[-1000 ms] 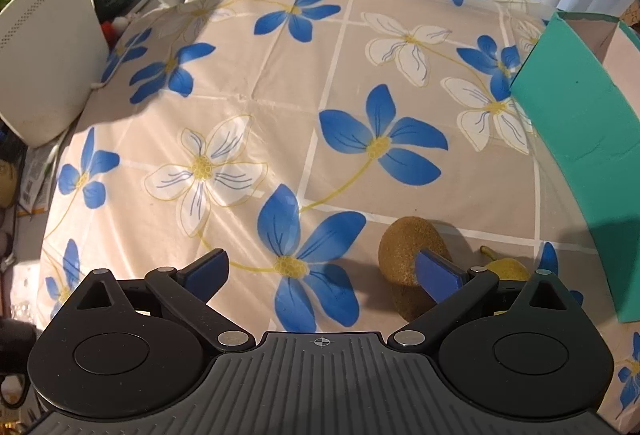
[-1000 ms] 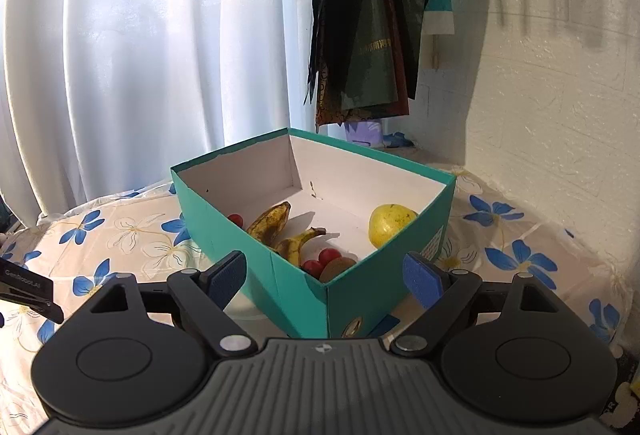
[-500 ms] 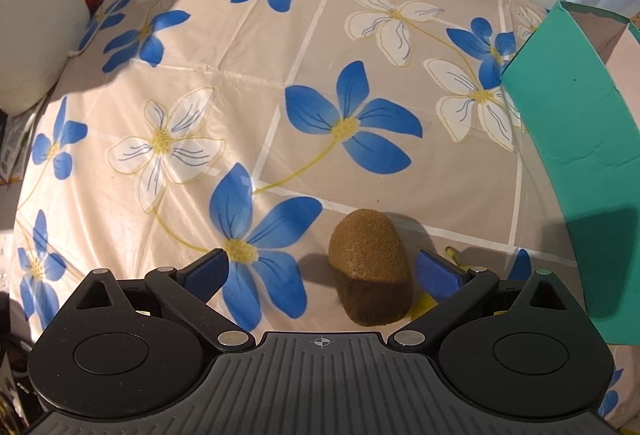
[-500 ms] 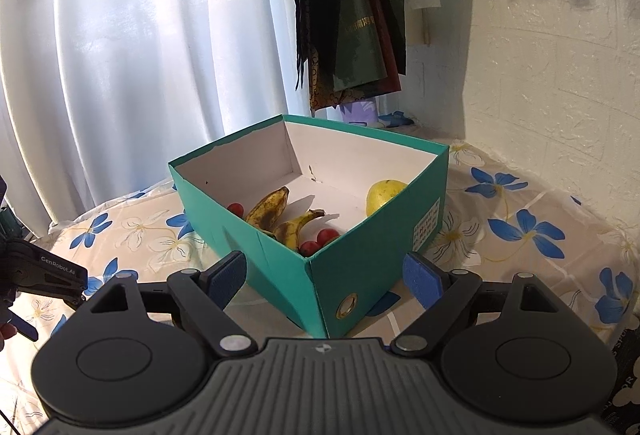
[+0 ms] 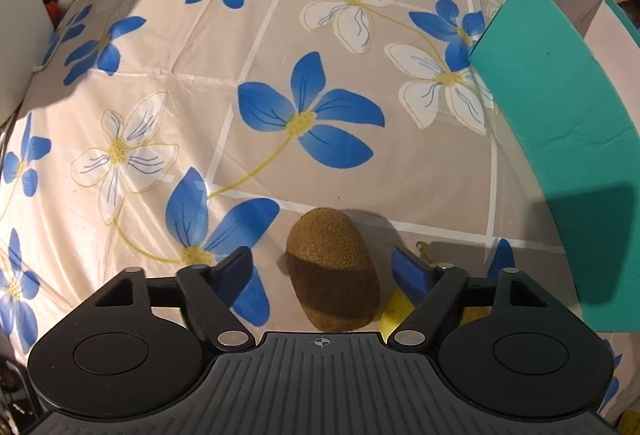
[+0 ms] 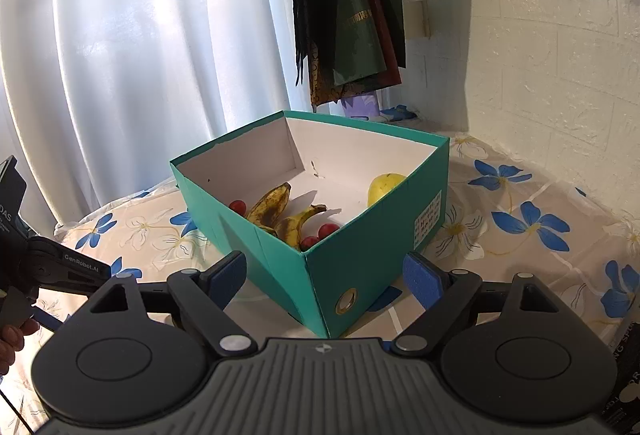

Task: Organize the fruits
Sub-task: 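Grasp the brown kiwi on the tablecloth with the left tool, then lift the kiwi with the left tool while the right tool grasps the large yellow pear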

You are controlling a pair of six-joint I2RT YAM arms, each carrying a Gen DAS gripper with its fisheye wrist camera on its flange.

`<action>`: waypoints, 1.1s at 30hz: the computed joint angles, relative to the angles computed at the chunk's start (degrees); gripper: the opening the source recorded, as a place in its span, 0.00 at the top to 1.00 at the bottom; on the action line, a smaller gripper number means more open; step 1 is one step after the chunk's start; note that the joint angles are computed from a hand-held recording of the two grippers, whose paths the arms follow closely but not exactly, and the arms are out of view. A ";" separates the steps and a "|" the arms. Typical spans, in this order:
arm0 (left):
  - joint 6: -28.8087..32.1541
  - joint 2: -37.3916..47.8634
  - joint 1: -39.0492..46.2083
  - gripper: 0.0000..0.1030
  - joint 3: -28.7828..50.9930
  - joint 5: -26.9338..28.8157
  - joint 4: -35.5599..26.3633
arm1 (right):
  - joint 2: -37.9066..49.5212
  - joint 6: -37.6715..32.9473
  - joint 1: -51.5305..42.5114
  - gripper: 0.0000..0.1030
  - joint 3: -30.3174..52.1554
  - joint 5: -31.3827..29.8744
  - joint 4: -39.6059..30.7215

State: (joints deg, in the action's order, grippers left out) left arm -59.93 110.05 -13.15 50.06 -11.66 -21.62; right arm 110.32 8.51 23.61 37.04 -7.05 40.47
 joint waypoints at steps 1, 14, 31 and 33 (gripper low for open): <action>0.05 0.35 0.21 0.28 0.05 0.58 0.06 | 0.04 0.10 -0.01 0.17 0.05 -0.04 -0.12; 1.87 1.17 1.43 0.44 -1.43 3.55 3.44 | -0.07 -0.40 0.57 0.17 0.49 -0.16 -0.81; 2.47 -13.63 -3.43 0.48 -9.84 -2.16 6.15 | -3.15 -6.14 5.61 0.17 -0.66 -0.76 -2.79; 2.19 -15.94 -3.93 0.48 -10.78 -3.41 5.25 | -3.35 -7.61 7.17 0.17 -0.41 -1.05 -4.20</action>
